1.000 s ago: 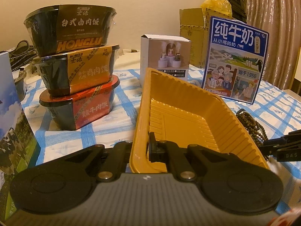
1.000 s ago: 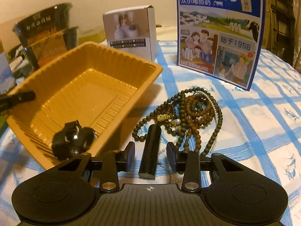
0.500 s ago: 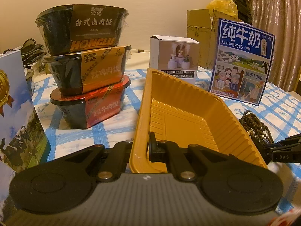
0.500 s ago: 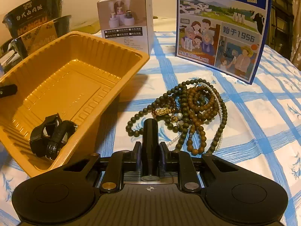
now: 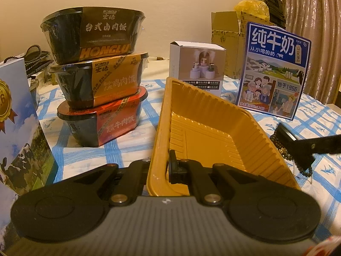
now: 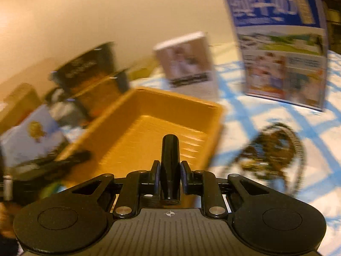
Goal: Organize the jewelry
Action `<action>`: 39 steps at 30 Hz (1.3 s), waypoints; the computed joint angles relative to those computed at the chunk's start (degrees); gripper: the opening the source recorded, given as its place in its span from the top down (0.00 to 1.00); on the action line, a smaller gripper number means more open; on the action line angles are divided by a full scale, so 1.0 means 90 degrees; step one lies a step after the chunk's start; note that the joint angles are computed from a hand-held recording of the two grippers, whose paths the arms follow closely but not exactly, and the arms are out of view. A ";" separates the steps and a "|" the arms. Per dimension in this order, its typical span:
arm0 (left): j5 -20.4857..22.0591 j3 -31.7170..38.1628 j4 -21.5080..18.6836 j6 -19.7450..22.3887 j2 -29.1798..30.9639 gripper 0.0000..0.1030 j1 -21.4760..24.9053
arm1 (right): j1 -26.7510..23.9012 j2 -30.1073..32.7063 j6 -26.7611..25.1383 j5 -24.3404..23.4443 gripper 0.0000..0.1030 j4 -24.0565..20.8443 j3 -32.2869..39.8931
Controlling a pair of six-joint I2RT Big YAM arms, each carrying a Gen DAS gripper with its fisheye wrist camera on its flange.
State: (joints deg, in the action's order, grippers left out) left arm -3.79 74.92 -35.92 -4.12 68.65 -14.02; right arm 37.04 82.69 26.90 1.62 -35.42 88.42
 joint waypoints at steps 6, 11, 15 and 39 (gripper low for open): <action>-0.0011 0.0011 -0.0015 -0.0028 0.0005 0.96 -0.0008 | 0.0289 0.0426 -0.0490 -0.0226 0.81 0.0003 0.0325; 0.0036 0.0002 0.0009 -0.0029 0.0001 0.96 0.0005 | 0.0376 0.0798 -0.0655 -0.0304 0.81 -0.0115 0.0692; 0.0052 0.0000 0.0007 -0.0023 0.0010 0.96 0.0020 | 0.0382 0.0883 -0.0480 -0.0393 0.81 -0.0095 0.0690; 0.0027 -0.0025 0.0022 -0.0047 0.0000 0.96 0.0027 | -0.0280 -0.1148 0.1694 0.0984 0.65 -0.0172 -0.1577</action>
